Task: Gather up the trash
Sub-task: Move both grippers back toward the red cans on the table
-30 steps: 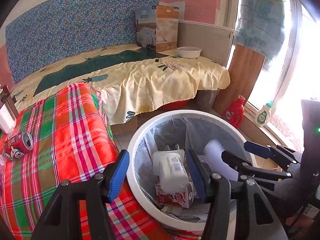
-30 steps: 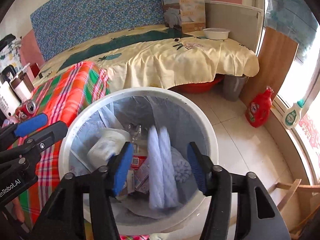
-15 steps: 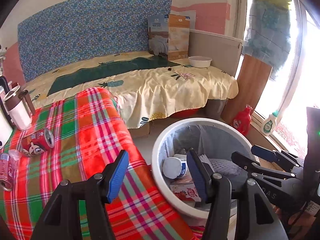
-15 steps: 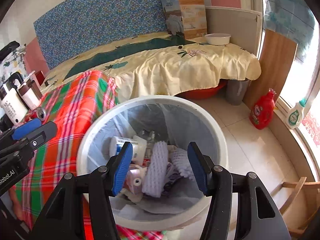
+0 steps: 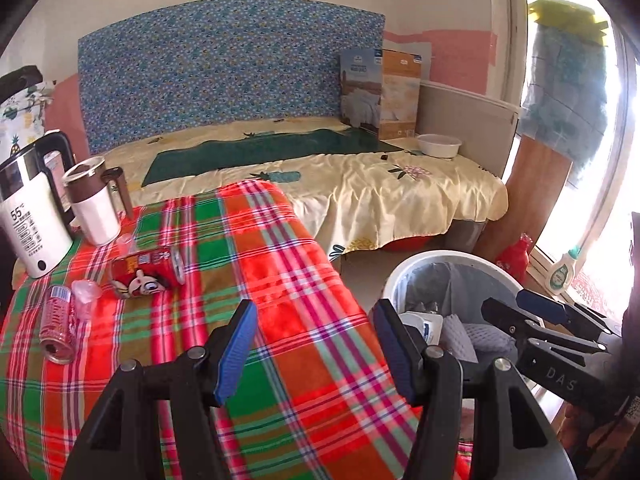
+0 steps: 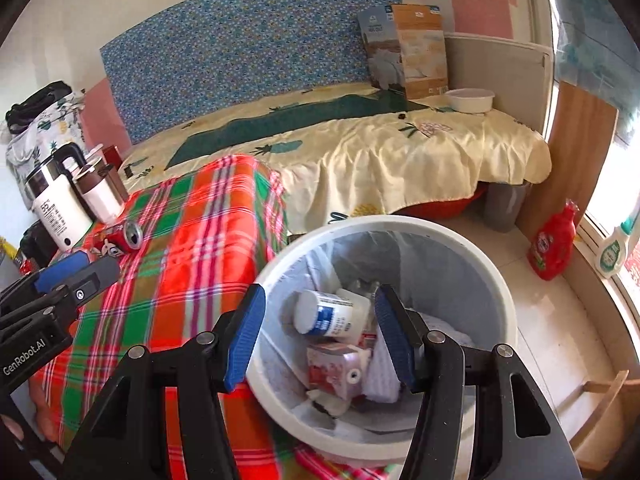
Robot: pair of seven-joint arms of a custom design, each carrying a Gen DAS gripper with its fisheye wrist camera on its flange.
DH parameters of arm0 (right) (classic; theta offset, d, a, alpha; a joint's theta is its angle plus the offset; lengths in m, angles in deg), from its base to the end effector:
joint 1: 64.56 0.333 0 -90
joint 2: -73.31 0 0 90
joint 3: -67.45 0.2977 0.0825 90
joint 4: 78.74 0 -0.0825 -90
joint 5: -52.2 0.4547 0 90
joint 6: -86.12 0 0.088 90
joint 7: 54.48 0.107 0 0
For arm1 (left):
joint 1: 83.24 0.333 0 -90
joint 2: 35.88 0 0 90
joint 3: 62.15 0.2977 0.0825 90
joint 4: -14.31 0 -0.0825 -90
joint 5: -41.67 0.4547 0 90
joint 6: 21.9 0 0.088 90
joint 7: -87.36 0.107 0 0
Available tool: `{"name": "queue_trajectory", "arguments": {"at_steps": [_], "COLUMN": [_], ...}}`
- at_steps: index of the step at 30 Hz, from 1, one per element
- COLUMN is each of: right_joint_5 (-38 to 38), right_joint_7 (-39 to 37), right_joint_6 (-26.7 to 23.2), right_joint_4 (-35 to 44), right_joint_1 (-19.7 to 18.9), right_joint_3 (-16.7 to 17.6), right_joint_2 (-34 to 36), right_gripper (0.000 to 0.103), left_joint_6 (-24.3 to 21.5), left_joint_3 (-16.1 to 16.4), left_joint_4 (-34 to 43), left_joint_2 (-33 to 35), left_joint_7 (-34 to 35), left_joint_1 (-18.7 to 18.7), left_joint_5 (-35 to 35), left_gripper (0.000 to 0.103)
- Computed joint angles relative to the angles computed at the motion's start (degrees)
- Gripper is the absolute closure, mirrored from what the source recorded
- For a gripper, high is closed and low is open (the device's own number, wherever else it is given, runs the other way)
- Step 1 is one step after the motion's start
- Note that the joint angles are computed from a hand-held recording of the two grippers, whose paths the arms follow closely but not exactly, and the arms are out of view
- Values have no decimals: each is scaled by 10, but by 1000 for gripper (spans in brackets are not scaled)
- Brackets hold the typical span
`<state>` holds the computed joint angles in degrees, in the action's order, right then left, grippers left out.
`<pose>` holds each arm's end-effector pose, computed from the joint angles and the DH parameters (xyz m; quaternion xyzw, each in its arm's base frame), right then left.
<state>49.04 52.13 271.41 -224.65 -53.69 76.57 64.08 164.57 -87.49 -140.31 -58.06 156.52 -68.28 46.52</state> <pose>0.5096 0.1907 0.3598 -0.6839 0.6030 -0.2030 0.3570 0.4871 -0.0916 0.3831 -0.6477 0.6202 -0.3312 0.2935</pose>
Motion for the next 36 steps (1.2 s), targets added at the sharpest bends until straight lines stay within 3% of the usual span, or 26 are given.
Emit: {"name": "queue_trajectory", "arguments": {"at_steps": [2, 6, 9, 11, 14, 16, 18, 20, 21, 24, 25, 28, 31, 34, 36], "right_joint_5": [-15, -10, -10, -2, -14, -44, -56, -113, -103, -93, -55, -42, -54, -5, 5], "right_joint_7": [13, 2, -2, -16, -13, 11, 14, 60, 46, 25, -14, -47, -49, -103, -116], "right_joint_6": [-2, 6, 5, 5, 3, 4, 1, 1, 1, -5, -4, -8, -17, -24, -27], "right_joint_4": [7, 19, 34, 44, 59, 69, 81, 92, 100, 123, 127, 154, 184, 211, 227], "right_joint_1": [-33, 13, 25, 60, 55, 29, 39, 26, 39, 58, 48, 69, 121, 96, 108], "right_joint_3": [41, 16, 20, -4, 14, 45, 41, 52, 46, 40, 58, 51, 8, 49, 44], "right_joint_2": [3, 14, 29, 40, 54, 62, 72, 80, 87, 107, 112, 135, 159, 183, 197], "right_gripper": [45, 45, 45, 45, 45, 45, 45, 45, 45, 45, 45, 45, 45, 45, 45], "left_joint_6": [-4, -7, -6, -2, -7, -7, -5, 1, 0, -2, -4, -7, -1, -2, -6], "left_joint_3": [1, 4, 37, 49, 54, 64, 96, 94, 96, 143, 139, 118, 142, 187, 242], "left_joint_4": [-10, -28, -45, -58, -70, -76, -81, -87, -89, -91, -92, -92, -89, -84, -74], "left_joint_2": [-13, -37, -51, -64, -77, -81, -83, -90, -93, -89, -88, -86, -69, -50, -30], "left_joint_7": [-2, -10, -6, -3, 0, 3, 12, 19, 22, 36, 37, 42, 56, 76, 105], "left_joint_1": [7, 24, 12, 16, 29, 35, 23, 40, 47, 32, 44, 88, 91, 72, 29], "left_joint_5": [-1, -2, -3, -4, -7, -9, -11, -13, -15, -23, -26, -28, -29, -32, -48], "left_gripper": [43, 43, 43, 43, 43, 43, 43, 43, 43, 43, 43, 43, 39, 38, 38]}}
